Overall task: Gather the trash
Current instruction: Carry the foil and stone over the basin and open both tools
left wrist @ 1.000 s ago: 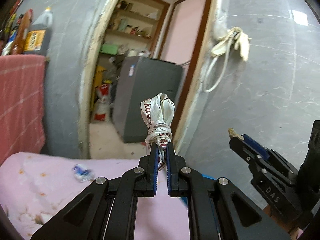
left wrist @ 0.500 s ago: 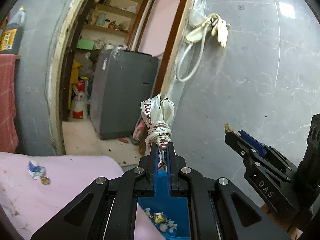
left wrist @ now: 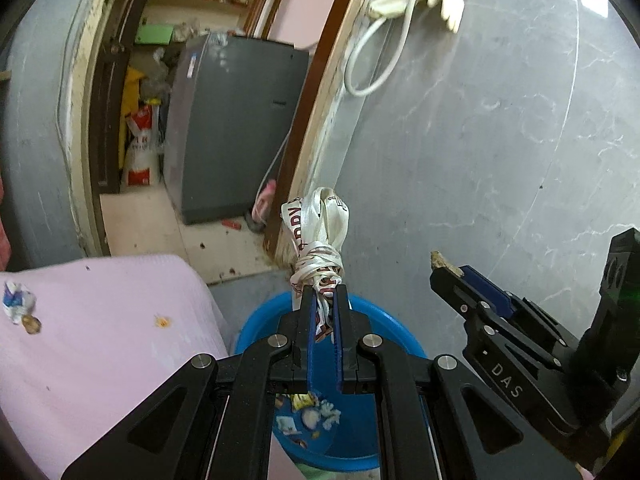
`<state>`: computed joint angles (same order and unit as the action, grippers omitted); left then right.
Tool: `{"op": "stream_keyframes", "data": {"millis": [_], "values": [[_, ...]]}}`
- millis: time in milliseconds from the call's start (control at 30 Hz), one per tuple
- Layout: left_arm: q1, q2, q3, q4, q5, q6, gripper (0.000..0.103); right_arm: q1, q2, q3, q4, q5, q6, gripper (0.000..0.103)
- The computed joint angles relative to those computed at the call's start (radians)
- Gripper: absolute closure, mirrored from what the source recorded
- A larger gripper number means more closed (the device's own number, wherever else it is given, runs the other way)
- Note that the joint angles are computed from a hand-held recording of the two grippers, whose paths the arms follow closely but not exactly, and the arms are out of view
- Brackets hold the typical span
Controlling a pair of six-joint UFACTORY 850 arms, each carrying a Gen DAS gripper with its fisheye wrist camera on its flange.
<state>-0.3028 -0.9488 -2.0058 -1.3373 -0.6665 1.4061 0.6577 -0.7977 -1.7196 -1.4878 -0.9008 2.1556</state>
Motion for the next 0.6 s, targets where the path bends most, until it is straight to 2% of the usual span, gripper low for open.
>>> {"op": "stream_keyframes", "data": {"millis": [300,467,600], "values": [[-0.012,-0.081,-0.125,0.187,-0.061,-0.204,0.096,-0.019,-0.001,0.011,0.062,0.060,-0.005,0.073],[-0.010,-0.129,-0.206,0.255,-0.110,-0.310,0.087,-0.028,0.002,0.013,0.082,0.078,-0.010,0.072],[-0.007,-0.160,-0.262,0.294,-0.148,-0.394,0.079,-0.034,0.001,0.011,0.089,0.083,-0.013,0.065]]}}
